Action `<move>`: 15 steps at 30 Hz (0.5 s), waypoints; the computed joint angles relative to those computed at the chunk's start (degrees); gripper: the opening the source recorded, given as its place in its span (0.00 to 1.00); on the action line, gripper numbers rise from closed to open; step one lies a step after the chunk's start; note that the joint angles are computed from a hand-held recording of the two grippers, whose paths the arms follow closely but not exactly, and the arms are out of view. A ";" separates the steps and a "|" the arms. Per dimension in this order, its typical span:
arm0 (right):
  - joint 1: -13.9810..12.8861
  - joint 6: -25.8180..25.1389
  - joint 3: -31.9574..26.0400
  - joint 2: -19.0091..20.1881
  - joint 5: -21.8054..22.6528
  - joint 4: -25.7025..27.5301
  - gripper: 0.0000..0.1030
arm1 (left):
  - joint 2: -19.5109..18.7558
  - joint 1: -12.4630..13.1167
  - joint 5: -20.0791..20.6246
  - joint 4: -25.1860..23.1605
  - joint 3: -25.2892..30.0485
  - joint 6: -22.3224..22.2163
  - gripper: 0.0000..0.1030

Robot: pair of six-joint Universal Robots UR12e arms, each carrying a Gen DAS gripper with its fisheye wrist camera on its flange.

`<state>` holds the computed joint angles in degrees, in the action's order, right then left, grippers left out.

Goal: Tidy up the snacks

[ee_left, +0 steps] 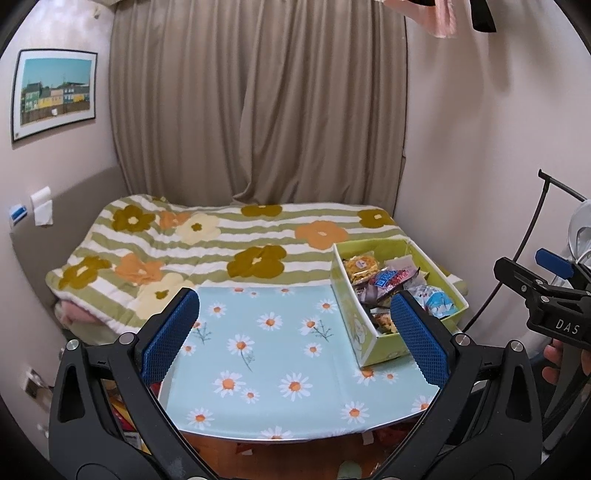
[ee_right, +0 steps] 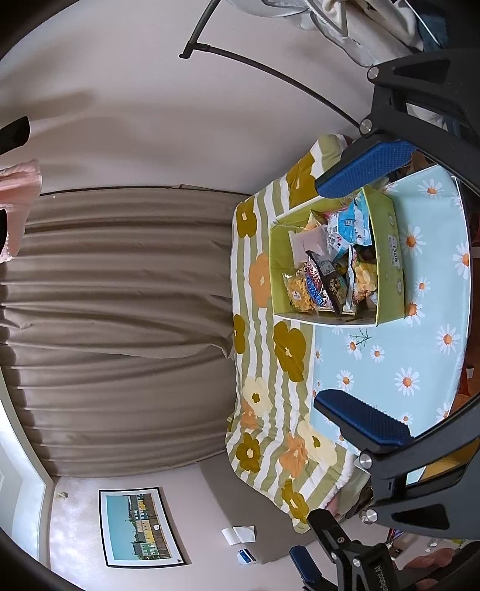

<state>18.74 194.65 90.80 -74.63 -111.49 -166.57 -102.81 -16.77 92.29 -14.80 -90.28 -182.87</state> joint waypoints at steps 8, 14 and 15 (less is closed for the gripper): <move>-0.12 -0.05 -0.03 0.08 0.12 -0.16 1.00 | 0.00 -0.19 0.60 0.43 -0.04 0.22 1.00; -0.19 0.05 -0.07 0.18 0.11 -0.26 1.00 | -0.13 -0.38 0.84 0.68 0.04 0.77 1.00; -0.13 0.12 -0.01 0.15 -0.09 -0.23 1.00 | -0.20 -0.41 0.81 0.67 0.12 0.80 1.00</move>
<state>18.62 194.77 90.78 -74.48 -111.58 -166.80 -103.01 -17.17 93.10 -14.12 -90.16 -182.07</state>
